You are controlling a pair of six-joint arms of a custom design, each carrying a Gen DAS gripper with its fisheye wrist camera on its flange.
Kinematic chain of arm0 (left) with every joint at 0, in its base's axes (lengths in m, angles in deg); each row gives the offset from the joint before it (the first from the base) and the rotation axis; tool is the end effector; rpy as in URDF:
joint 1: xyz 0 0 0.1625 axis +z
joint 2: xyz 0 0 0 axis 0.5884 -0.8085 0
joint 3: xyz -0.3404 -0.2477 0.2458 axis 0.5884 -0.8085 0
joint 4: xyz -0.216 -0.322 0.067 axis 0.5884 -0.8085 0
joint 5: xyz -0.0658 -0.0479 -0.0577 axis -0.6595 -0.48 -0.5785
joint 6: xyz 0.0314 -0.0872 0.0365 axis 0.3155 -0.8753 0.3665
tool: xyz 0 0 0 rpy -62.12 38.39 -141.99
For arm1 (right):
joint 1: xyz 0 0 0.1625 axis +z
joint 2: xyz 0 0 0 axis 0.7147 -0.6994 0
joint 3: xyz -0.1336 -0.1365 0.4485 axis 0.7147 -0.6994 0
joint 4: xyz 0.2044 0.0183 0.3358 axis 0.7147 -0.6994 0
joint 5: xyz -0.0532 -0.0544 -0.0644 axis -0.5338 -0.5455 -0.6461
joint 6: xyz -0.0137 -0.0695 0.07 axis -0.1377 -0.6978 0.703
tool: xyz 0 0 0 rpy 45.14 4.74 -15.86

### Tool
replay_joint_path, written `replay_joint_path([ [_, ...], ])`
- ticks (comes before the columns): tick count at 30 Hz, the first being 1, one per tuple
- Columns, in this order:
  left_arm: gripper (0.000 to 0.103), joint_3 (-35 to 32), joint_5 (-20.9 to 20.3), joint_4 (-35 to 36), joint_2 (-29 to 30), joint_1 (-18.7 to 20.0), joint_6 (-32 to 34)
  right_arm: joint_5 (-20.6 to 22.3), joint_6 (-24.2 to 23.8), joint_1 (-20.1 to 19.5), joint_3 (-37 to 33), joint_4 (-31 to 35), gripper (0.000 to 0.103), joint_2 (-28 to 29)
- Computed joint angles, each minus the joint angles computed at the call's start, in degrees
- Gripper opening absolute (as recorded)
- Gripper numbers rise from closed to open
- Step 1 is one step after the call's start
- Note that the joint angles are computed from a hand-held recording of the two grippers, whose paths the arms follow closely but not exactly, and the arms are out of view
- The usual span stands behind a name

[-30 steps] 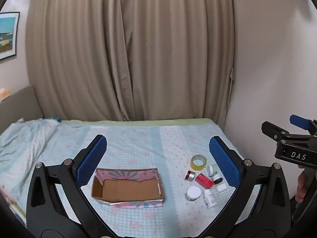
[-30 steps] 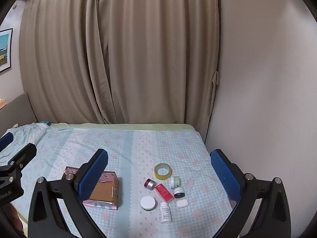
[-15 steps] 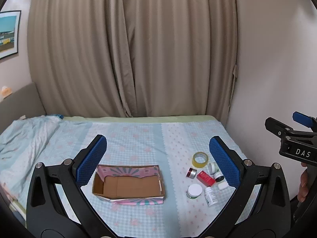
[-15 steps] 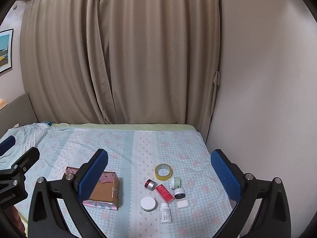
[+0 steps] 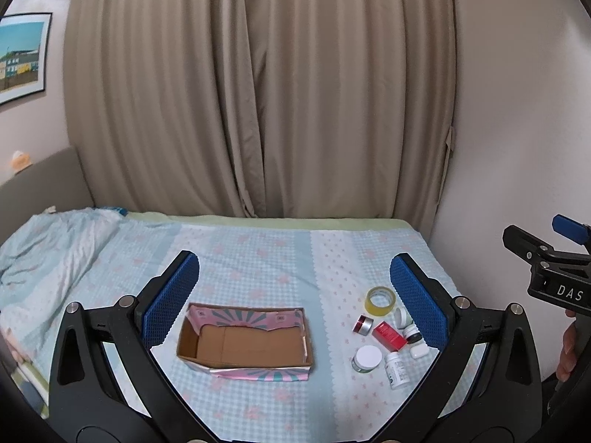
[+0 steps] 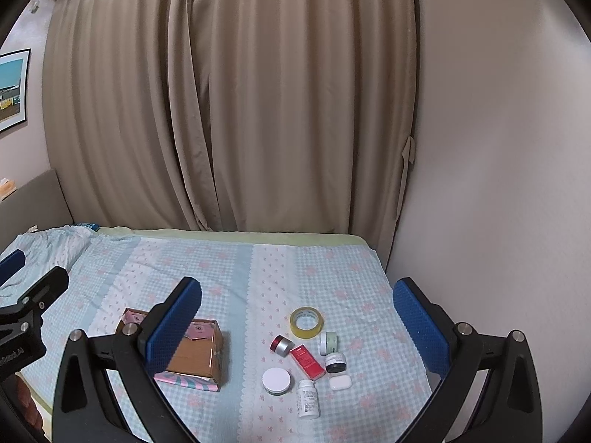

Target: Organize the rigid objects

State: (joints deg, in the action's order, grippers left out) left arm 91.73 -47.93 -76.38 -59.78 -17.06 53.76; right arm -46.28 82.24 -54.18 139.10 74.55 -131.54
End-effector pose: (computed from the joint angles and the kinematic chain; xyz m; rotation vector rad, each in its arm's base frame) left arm -0.3502 -0.3596 0.4943 0.6036 2.1067 -1.2860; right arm 0.5560 -0.3127 0.2583 0.3864 -1.9226 1.2801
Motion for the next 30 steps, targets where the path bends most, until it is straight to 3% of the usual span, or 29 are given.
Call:
replay_joint_path([
  [30, 0.103, 0.9, -0.5, -2.4, -0.3, 1.2, 1.9, -1.0, -1.3, -0.3, 1.0, -0.6, 0.103, -0.7],
])
